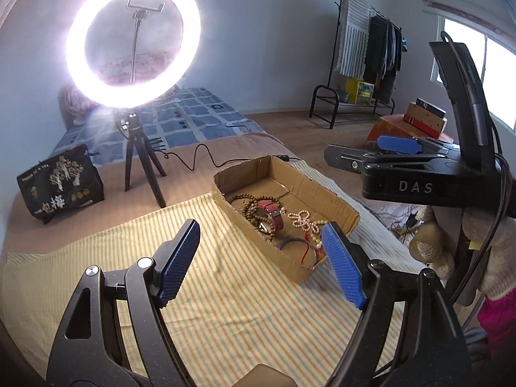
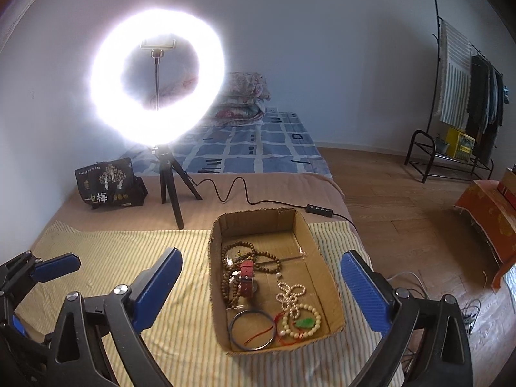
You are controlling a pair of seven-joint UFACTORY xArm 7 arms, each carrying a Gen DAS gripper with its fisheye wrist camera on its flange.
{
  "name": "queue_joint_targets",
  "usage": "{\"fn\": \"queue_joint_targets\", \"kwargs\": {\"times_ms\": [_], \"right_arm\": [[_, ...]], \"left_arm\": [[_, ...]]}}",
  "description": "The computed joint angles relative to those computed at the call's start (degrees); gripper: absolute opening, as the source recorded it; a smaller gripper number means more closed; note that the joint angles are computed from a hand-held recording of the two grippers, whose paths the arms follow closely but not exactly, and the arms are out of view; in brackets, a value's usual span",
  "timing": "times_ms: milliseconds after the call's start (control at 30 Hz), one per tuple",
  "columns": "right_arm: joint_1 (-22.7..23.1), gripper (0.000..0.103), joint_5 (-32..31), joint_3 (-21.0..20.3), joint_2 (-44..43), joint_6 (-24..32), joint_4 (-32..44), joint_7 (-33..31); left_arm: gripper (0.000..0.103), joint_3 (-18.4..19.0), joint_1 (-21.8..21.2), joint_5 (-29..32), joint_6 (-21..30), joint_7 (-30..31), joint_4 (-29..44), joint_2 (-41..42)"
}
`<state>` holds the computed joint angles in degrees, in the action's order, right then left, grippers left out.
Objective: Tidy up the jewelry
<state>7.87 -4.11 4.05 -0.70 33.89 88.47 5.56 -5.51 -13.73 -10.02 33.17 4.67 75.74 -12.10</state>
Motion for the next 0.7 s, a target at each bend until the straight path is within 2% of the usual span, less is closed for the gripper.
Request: {"fn": "queue_joint_targets", "kwargs": {"times_ms": [333,500,633,700], "right_arm": [[-0.14,0.103,-6.24,1.34,-5.79,-2.12,-5.52,5.91],[-1.15,0.103,-9.76,2.08,-7.59,-3.79,-7.77,9.49],[-1.40,0.103,-10.24,2.14,-8.12,-2.98,-8.76,8.89],[-1.72,0.103,-11.41,2.35,-8.44,-2.87,-9.28,9.32]], "left_arm": [[0.082,0.32,-0.18,0.07,2.09,1.32,-3.08,-4.94],[0.093,0.00,-0.15,0.86,2.04,1.04,-4.37,-7.03],[0.094,-0.58,0.48,2.73,2.10,-0.60,-4.96,-8.09],[0.102,-0.87,0.88,3.71,2.31,-1.72,-5.02,-8.30]]}}
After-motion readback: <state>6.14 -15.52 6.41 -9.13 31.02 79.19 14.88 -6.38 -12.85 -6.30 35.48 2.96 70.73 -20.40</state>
